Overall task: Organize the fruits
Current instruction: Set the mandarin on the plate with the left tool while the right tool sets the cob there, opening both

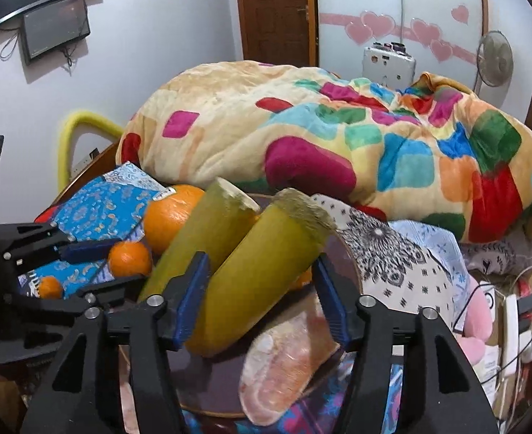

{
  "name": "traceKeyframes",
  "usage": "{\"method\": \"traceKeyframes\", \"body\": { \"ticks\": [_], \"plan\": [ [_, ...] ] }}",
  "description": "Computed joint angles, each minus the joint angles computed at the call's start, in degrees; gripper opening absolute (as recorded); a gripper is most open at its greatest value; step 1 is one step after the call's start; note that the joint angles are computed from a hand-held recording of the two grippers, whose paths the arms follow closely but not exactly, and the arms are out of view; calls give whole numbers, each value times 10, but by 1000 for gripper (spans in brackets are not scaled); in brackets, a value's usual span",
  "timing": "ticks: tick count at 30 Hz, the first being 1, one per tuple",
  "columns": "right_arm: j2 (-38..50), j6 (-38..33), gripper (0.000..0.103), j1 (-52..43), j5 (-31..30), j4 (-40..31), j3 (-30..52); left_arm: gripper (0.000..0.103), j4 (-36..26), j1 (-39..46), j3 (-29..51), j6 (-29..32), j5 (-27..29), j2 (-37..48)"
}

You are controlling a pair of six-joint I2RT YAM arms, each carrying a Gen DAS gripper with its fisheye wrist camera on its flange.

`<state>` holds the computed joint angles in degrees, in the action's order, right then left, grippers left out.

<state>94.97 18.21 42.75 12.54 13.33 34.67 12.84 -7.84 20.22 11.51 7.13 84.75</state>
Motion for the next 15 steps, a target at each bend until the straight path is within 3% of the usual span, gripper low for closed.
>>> {"method": "traceKeyframes", "body": {
  "ticks": [8, 15],
  "plan": [
    [-19, 2, 62, 5, -1, -17, -14, 59, -34, 9, -21, -1, 6, -75],
    [-56, 13, 62, 60, 64, -63, -24, 63, -124, 27, -48, 7, 17, -210]
  ]
}}
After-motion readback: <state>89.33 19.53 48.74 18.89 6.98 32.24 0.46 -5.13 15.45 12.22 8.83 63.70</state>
